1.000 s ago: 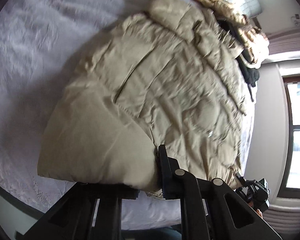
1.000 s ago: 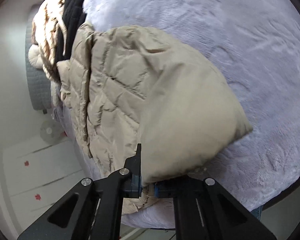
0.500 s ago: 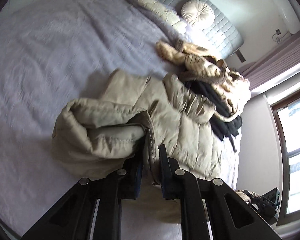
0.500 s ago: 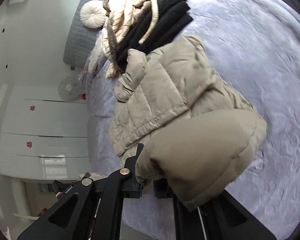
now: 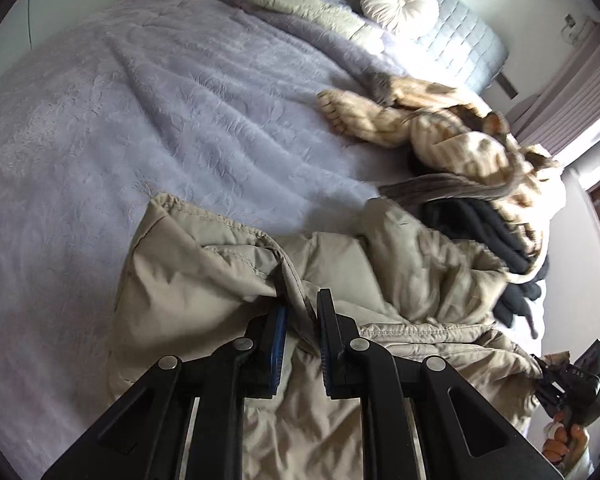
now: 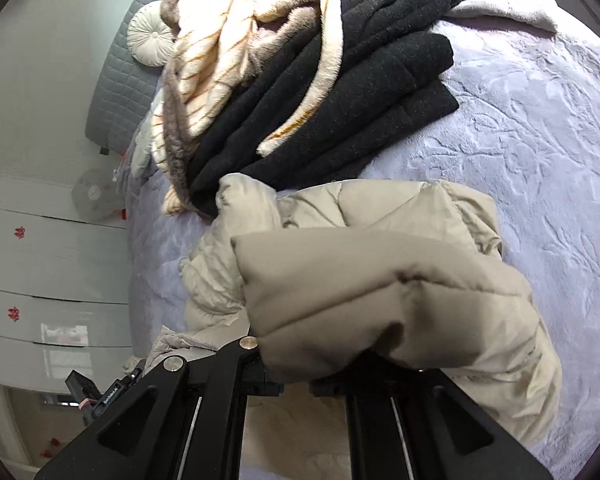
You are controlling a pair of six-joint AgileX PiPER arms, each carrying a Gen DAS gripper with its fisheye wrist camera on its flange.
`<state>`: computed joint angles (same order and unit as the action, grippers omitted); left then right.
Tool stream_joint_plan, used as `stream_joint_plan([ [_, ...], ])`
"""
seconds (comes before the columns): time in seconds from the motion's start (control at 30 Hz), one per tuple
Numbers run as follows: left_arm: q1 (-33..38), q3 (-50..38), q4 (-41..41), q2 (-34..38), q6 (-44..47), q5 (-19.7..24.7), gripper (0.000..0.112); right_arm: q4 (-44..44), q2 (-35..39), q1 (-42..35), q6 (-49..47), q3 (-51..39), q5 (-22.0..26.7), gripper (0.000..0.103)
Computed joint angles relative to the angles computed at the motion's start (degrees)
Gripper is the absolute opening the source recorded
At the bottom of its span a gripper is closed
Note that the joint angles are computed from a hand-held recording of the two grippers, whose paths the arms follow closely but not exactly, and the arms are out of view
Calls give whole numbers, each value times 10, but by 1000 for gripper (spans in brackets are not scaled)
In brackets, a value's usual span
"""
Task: Fold large clothes
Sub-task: 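Lay the hem over the collar end and open both tools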
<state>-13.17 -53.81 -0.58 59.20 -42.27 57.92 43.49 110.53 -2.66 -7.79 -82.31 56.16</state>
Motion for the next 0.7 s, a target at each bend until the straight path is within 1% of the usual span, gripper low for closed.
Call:
stream_joint_plan([
  [0.07,10,23,-10,31,18,-39,17,-9,26,9,4,-5,-20,8],
  [0.13,12,30,-6,57,28,-64,17,-13,44,15,8,-8,-34,8],
  [0.17,1,31,9,61,14,-68,17,-16,49,17,10,-10,-38,8],
  [0.23,-22,18,57,74,-19,-60,27,-28,59,21,19,-20,-40,8],
  [0.27,-42,10,92,76,-49,-49,43,-34,60,22,22,-25,-37,8],
  [0.3,-57,3,122,72,-73,-38,68,-39,60,23,26,-29,-33,8],
  [0.33,-74,-2,154,65,-99,-27,79,-48,57,22,32,-33,-28,9],
  [0.37,-88,-6,179,54,-116,-18,86,-55,54,21,39,-38,-21,11],
  [0.4,-93,-12,184,44,-110,-10,86,-61,49,25,49,-44,-15,13],
  [0.43,-86,-21,168,39,-81,-4,86,-69,41,26,55,-46,-9,20],
  [0.47,-80,-28,153,32,-55,6,86,-79,28,30,59,-44,-8,32],
  [0.5,-83,-33,150,27,-45,15,86,-95,9,35,64,-35,-14,41],
  [0.53,-95,-36,152,18,-41,24,86,-107,-14,41,63,-22,-27,68],
  [0.57,-109,-39,156,12,-40,32,86,-109,-39,47,51,-2,-45,79],
  [0.6,-126,-40,163,7,-45,42,86,-111,-64,53,35,17,-60,79],
  [0.63,-145,-41,173,5,-54,52,86,-111,-83,61,17,31,-66,76],
  [0.7,-181,-37,193,4,-83,70,86,-115,-99,78,-16,49,-61,47],
])
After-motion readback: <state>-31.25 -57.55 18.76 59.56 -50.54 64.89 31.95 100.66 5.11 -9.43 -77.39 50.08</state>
